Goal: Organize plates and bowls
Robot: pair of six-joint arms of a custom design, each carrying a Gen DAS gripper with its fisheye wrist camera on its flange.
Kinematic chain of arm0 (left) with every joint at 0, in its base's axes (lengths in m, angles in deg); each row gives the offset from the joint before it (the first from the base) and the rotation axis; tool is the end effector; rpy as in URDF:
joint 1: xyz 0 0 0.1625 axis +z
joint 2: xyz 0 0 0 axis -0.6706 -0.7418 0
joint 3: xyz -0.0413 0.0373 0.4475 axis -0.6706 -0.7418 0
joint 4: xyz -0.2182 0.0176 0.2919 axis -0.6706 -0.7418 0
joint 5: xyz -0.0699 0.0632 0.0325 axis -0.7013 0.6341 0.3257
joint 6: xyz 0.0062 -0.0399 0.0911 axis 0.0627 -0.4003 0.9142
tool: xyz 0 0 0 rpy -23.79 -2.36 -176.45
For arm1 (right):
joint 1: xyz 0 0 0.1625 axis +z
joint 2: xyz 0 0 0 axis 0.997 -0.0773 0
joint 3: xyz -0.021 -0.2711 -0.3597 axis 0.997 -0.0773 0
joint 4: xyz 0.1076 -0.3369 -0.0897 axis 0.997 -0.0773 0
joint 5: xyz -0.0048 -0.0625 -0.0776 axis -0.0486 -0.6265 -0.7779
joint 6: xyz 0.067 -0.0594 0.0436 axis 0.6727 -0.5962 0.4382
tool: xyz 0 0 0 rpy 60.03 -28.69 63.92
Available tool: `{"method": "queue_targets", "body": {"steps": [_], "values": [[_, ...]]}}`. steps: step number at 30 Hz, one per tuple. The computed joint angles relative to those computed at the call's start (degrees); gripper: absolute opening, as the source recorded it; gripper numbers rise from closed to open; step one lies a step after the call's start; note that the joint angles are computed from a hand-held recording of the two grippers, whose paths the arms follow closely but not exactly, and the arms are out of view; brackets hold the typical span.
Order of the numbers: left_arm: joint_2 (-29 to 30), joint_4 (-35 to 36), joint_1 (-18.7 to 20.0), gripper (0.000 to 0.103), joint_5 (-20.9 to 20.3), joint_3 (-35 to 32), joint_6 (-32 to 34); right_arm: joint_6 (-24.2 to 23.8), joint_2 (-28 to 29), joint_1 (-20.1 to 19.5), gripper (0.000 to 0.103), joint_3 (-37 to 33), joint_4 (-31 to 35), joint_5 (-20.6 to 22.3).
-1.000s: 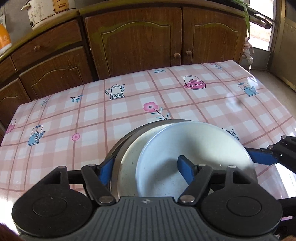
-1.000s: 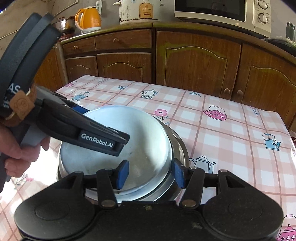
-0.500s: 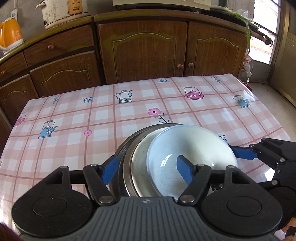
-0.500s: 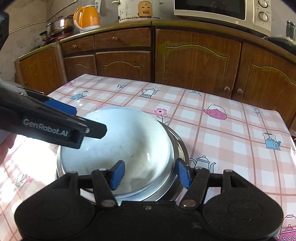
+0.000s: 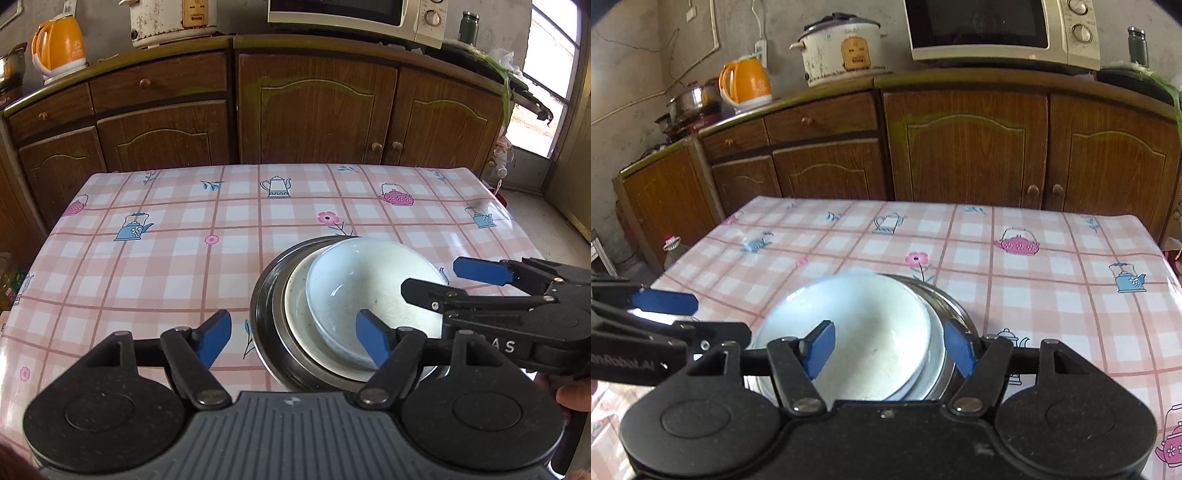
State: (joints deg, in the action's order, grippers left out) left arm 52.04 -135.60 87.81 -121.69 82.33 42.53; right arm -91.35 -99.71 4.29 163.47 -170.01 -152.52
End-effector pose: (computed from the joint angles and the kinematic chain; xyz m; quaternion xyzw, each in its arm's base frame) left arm -0.2696 -0.5653 0.0323 0.2859 0.8708 -0.2883 0.2771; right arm 0.1008 -0.5079 0.1857 0.1466 -0.8658 0.4070 0.2515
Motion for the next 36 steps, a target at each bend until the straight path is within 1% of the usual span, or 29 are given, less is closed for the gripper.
{"method": "queue_targets", "body": {"steps": [4, 7, 9, 11, 14, 15, 18, 20, 22, 27, 30, 36], "values": [[-0.4, -2.8, -1.8, 0.083, 1.5, 2.4, -1.1, 1.9, -1.1, 3.7, 0.080, 1.9, -3.1, -6.3], [-0.7, -4.9, -3.3, 0.089, 2.6, 4.7, -1.9, 6.1, -2.6, 5.2, 0.081, 4.9, -4.1, -9.3], [-1.1, -5.6, -4.1, 0.092, 3.1, 6.2, -3.4, 8.3, -3.1, 6.2, 0.081, 7.3, -5.7, -11.3], [-1.5, -5.4, -5.0, 0.099, 3.3, 7.7, -5.4, 9.8, -3.5, 7.2, 0.082, 9.4, -6.9, -13.2], [-2.7, -2.7, -6.1, 0.102, 3.2, 9.7, -10.2, 12.3, -3.7, 9.0, 0.082, 12.0, -8.0, -16.8], [-2.9, -2.8, -6.5, 0.102, 3.3, 10.4, -11.1, 13.0, -3.7, 9.6, 0.082, 12.8, -8.4, -17.9], [-3.4, -3.0, -8.1, 0.103, 5.2, 12.6, -14.2, 16.1, -4.2, 11.1, 0.082, 15.0, -8.4, -20.3], [-3.6, -3.3, -9.4, 0.103, 6.5, 14.2, -15.0, 17.4, -4.5, 12.1, 0.082, 16.2, -7.8, -21.9], [-3.6, -4.3, -10.4, 0.103, 7.3, 15.5, -15.2, 18.1, -4.9, 12.9, 0.082, 17.2, -7.7, -23.0], [-4.3, -4.2, -11.6, 0.103, 7.6, 17.0, -17.4, 19.1, -5.5, 14.7, 0.082, 18.4, -6.8, -25.4], [-4.5, -4.7, -12.1, 0.103, 7.9, 17.7, -17.8, 19.5, -5.8, 15.3, 0.082, 18.9, -6.6, -25.9], [-4.2, -5.9, -13.2, 0.103, 7.8, 18.7, -17.1, 19.1, -6.0, 16.1, 0.082, 19.2, -5.3, -24.9]]}}
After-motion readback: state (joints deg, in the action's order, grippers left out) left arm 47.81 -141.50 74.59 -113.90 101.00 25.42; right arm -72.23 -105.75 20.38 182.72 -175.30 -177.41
